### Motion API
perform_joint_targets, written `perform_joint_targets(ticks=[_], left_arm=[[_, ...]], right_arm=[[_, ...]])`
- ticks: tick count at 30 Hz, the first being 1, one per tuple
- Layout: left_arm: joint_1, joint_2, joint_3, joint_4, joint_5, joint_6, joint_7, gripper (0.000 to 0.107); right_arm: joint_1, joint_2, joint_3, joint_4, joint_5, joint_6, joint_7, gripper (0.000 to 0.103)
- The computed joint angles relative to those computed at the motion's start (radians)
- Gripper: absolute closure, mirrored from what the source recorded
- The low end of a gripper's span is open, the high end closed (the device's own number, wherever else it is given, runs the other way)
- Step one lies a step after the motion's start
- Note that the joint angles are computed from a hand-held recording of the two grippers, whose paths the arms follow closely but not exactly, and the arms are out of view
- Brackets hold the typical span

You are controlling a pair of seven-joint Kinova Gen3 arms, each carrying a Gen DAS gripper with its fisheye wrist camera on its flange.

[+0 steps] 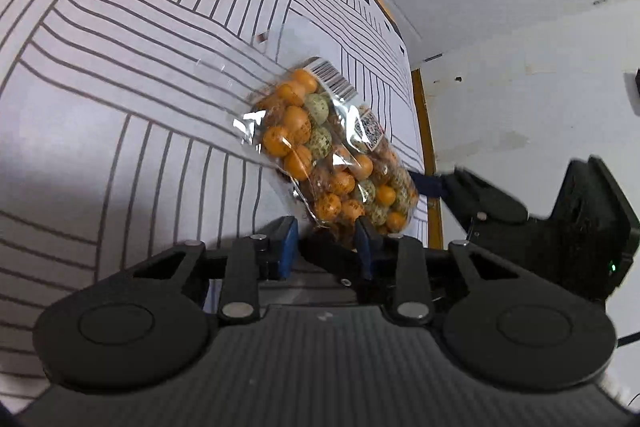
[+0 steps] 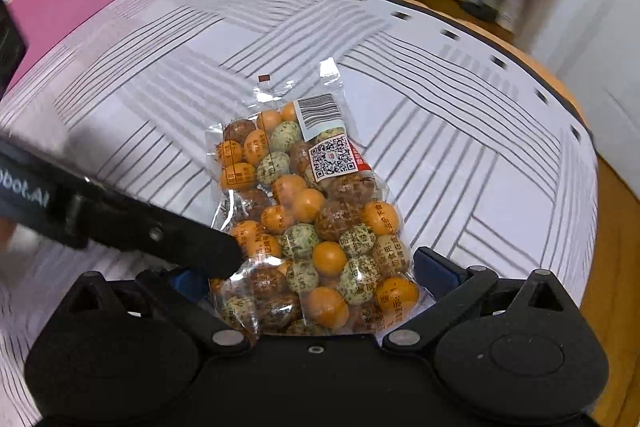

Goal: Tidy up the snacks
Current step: 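Grasp the coated nut bag with the right tool while the left tool grasps it too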

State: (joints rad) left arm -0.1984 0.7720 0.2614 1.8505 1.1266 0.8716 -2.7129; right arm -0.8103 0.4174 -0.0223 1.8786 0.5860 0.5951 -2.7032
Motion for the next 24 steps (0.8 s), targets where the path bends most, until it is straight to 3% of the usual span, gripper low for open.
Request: perform_joint_targets(ticks=[5, 12, 14, 16, 18, 20, 22, 24], left_arm=[[-0.007, -0.025, -0.002, 0.011, 0.001, -0.012, -0.025, 0.077], [-0.006, -0.045, -0.006, 0.04, 0.021, -0.025, -0.092, 0.075], [0.008, -0.062, -0.003, 0.047, 0.013, -0.043, -0.141, 0.073], [0.026, -0.102, -0.007, 0.081, 0.027, -0.09, -0.21, 0.073], [0.019, -0.146, 0.027, 0.12, 0.032, -0.161, -0.279, 0.074], [0.052, -0.192, 0.003, 0.127, -0.004, -0.187, -0.287, 0.074], [0.088, -0.214, -0.05, 0.104, -0.07, -0.155, -0.23, 0.074], [0.074, -0.211, -0.063, 0.07, -0.143, -0.097, -0.173, 0.074]], right_arm=[[-0.126, 0.038, 0.054, -0.048, 0.062, 0.107, -0.203, 0.002], [-0.451, 0.03, 0.297, 0.067, 0.162, 0.035, -0.488, 0.001], [-0.489, 0.05, 0.327, 0.058, 0.17, 0.051, -0.569, 0.002], [-0.474, 0.068, 0.289, 0.03, 0.206, 0.104, -0.651, 0.007], [-0.432, 0.092, 0.214, -0.029, 0.209, 0.183, -0.684, 0.008], [-0.39, 0.118, 0.126, -0.077, 0.246, 0.258, -0.724, 0.009], [-0.36, 0.132, 0.054, -0.085, 0.313, 0.288, -0.782, 0.009], [-0.365, 0.123, 0.044, -0.073, 0.329, 0.274, -0.829, 0.009]])
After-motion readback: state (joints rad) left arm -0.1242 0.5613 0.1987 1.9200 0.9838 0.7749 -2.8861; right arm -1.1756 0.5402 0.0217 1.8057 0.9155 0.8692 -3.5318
